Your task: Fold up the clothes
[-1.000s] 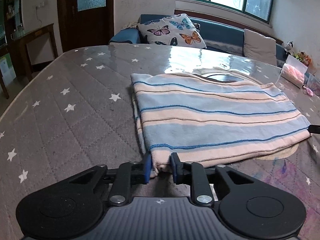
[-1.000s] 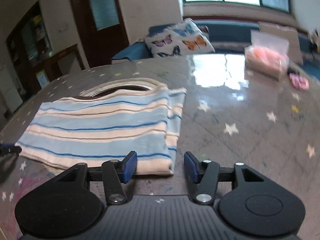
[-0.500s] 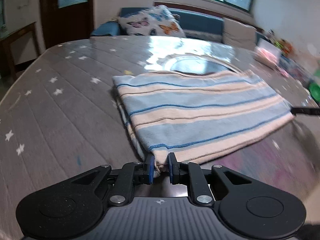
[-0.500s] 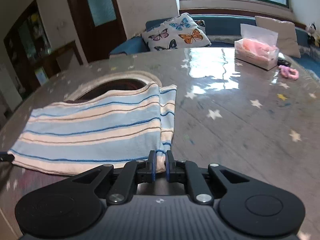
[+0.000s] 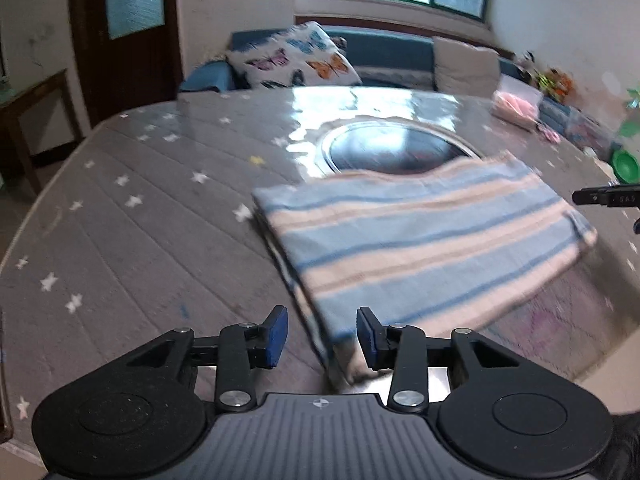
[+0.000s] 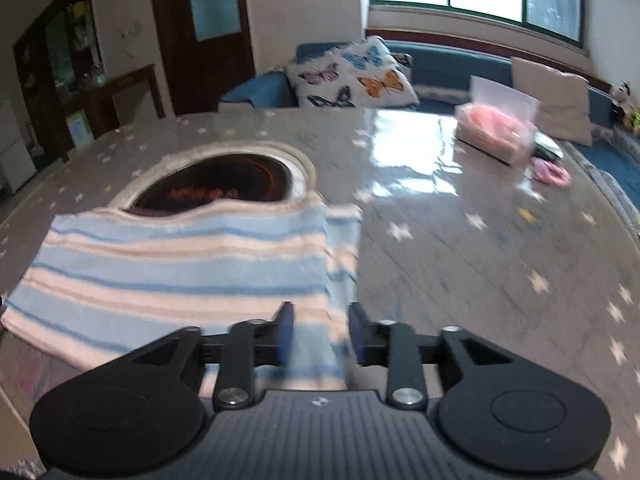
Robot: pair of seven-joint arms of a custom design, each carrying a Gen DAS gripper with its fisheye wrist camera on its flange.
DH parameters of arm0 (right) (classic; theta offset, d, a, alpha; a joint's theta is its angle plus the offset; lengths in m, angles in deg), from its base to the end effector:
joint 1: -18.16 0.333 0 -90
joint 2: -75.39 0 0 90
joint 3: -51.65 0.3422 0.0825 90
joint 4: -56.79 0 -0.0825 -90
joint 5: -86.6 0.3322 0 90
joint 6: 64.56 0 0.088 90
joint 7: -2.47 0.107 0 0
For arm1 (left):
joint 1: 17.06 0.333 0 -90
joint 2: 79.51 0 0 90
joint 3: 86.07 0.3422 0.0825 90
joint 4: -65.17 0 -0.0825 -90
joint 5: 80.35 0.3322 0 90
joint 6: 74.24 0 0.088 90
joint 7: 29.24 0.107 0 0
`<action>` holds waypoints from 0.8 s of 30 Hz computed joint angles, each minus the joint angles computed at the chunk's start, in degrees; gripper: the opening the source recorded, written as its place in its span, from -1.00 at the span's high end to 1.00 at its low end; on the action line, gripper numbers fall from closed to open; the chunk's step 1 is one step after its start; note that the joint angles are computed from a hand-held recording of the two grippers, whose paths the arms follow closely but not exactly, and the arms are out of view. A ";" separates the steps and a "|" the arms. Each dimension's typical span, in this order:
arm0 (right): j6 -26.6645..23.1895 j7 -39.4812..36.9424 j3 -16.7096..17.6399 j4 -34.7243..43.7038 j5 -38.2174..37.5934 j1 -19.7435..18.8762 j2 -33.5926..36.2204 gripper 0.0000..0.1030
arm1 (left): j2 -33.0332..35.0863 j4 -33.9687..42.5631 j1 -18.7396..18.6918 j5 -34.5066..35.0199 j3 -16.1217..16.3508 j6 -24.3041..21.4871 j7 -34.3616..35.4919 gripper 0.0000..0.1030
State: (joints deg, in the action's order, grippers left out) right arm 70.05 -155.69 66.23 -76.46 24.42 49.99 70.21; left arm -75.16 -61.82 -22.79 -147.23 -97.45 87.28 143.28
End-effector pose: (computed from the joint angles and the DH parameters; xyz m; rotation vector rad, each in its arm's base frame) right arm 0.3305 0.3320 0.4500 -1.3957 2.0561 -0.8244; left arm 0.5128 -0.1082 0.4397 -1.1296 2.4192 -1.0080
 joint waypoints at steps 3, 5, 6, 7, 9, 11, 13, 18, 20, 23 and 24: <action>3.53 0.97 -1.57 1.75 -5.18 -1.54 2.42 0.28 | 1.89 2.08 -0.29 -1.20 -0.35 2.70 -1.22 0.04; 6.24 2.34 -2.79 2.82 -8.01 -2.50 4.03 0.28 | 3.64 3.85 -0.52 -1.88 -0.98 4.82 -2.31 0.00; 7.46 2.86 -3.42 3.49 -9.38 -2.97 4.97 0.28 | 4.59 4.79 -0.65 -1.76 -1.31 5.88 -3.35 -0.02; 8.64 2.53 -4.33 5.22 -10.82 -3.63 7.08 0.28 | 5.72 5.91 -0.80 -1.30 -1.64 6.87 -4.80 -0.05; 8.95 2.60 -4.92 6.11 -11.36 -3.68 8.14 0.28 | 7.72 8.07 -0.69 -0.09 -2.40 7.78 -7.46 -0.05; 10.39 3.34 -5.93 7.22 -13.23 -4.06 9.60 0.28 | 9.53 10.13 -0.35 0.99 -3.50 8.35 -8.90 -0.05; 10.95 3.35 -6.70 8.39 -14.18 -4.25 10.95 0.28 | 11.39 11.86 -0.35 2.39 -4.69 10.02 -9.32 -0.05; 11.35 3.60 -8.07 9.29 -14.07 -4.50 12.89 0.36 | 15.76 14.60 -1.77 10.69 -4.96 14.19 -16.07 -0.05; 11.68 4.03 -8.33 9.16 -14.54 -4.46 12.87 0.37 | 16.98 15.19 -3.42 15.78 -2.95 14.50 -20.99 -0.05; 10.16 1.10 -8.07 9.83 -12.58 -4.00 12.82 0.35 | 18.26 16.34 -3.12 19.54 -2.81 14.60 -25.29 -0.05; 9.78 0.54 -8.02 10.05 -12.46 -3.80 12.85 0.32 | 18.56 16.59 -2.52 20.05 -3.41 14.82 -26.09 -0.05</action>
